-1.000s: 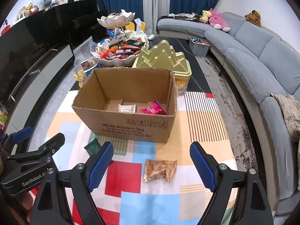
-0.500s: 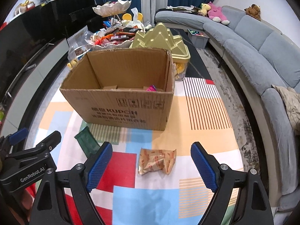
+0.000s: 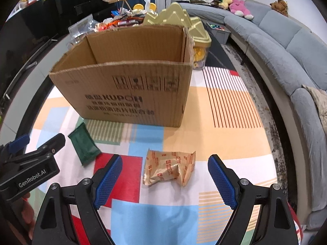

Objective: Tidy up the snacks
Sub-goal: 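Withdraw both open tools and lower them toward the green bar and tan biscuit packet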

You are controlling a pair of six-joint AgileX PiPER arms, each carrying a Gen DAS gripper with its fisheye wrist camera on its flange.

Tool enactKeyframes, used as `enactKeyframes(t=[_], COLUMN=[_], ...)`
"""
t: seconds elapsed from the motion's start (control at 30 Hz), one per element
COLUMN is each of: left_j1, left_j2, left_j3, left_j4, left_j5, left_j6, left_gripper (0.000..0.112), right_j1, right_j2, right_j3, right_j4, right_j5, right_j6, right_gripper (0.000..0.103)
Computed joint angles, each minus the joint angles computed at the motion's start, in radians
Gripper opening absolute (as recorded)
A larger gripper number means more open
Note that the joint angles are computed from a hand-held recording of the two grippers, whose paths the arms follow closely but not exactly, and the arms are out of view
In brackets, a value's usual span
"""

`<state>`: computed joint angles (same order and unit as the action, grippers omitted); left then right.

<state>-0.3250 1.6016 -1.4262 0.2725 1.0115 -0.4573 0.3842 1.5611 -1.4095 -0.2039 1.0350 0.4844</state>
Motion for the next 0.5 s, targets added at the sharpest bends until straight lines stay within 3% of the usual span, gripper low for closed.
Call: enactKeyframes(t=[0.5], left_j1=[0.008], left_j2=[0.076], left_j3=[0.052], left_j4=[0.020], left_j5=[-0.089], left_j6=[-0.098], left_gripper=[0.103], right_j1=[-0.041], right_j2=[0.079], right_j3=[0.081], right_j4=[0.045], right_j5=[-0.100], right_j6=[-0.039], right_gripper=[0.086])
